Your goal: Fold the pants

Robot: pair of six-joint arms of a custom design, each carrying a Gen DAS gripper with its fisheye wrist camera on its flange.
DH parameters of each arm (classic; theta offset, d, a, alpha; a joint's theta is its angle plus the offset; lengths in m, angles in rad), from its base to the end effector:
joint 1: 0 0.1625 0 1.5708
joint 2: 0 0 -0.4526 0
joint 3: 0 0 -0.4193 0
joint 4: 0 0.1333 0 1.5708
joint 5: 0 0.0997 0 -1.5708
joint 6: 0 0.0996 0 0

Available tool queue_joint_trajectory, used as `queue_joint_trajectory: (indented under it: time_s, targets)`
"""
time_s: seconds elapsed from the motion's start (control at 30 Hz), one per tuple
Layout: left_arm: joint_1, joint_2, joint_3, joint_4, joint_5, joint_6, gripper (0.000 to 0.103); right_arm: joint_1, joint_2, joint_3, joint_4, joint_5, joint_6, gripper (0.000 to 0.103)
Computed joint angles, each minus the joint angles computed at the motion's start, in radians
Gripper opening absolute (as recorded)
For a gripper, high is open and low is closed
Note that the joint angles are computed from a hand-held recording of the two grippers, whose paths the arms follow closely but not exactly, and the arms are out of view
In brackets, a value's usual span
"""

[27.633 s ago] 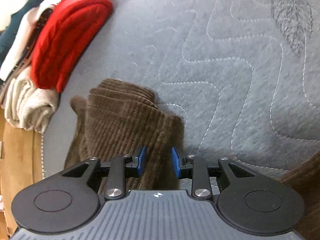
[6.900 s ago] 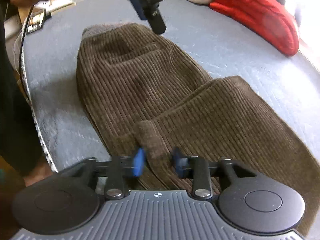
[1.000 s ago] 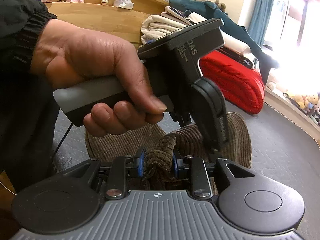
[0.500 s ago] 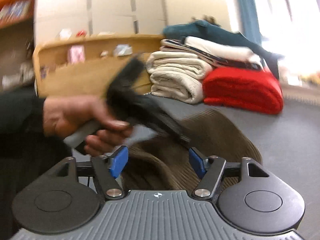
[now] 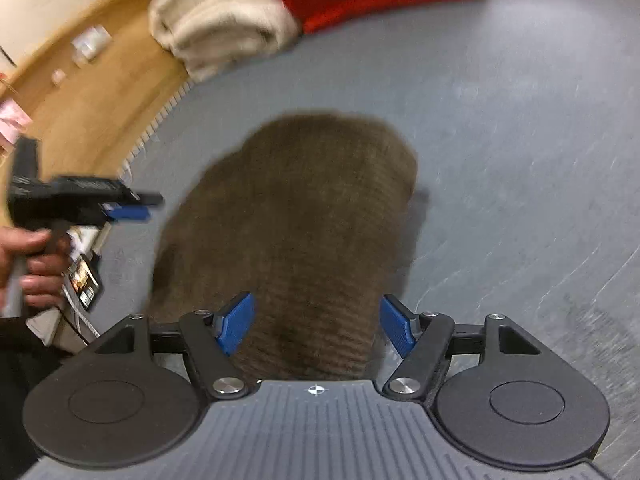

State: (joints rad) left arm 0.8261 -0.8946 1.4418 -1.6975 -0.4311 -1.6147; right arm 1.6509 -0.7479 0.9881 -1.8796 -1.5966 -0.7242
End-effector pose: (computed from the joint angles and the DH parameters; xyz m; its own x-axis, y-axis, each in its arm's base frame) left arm -0.3203 -0.6777 0.2187 -0.6157 -0.6950 -0.3714 -0.0830 0.5259 -0.8465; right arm 0.1980 -0.8322 0.2781 -0.6936 -0.7175 0.0647 -0.7201 0.6930 -0.0343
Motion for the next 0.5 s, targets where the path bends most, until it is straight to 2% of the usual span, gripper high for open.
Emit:
queue_joint_trajectory:
  time_s: [0.07, 0.2, 0.4, 0.5]
  targets:
    - [0.005, 0.004, -0.013, 0.038, -0.008, -0.022, 0.060, 0.007, 0.004, 0.029, -0.017, -0.057, 0.012, 0.072]
    - [0.021, -0.016, 0.013, 0.010, -0.015, -0.042, 0.070, 0.010, 0.036, 0.002, 0.007, -0.074, 0.114, 0.079]
    - [0.042, -0.059, 0.081, -0.113, -0.026, -0.022, 0.073, 0.010, 0.061, -0.038, 0.055, -0.057, 0.144, 0.083]
    - [0.063, -0.072, 0.120, -0.264, -0.044, 0.054, 0.074, 0.010, 0.072, -0.055, 0.086, -0.041, 0.127, 0.087]
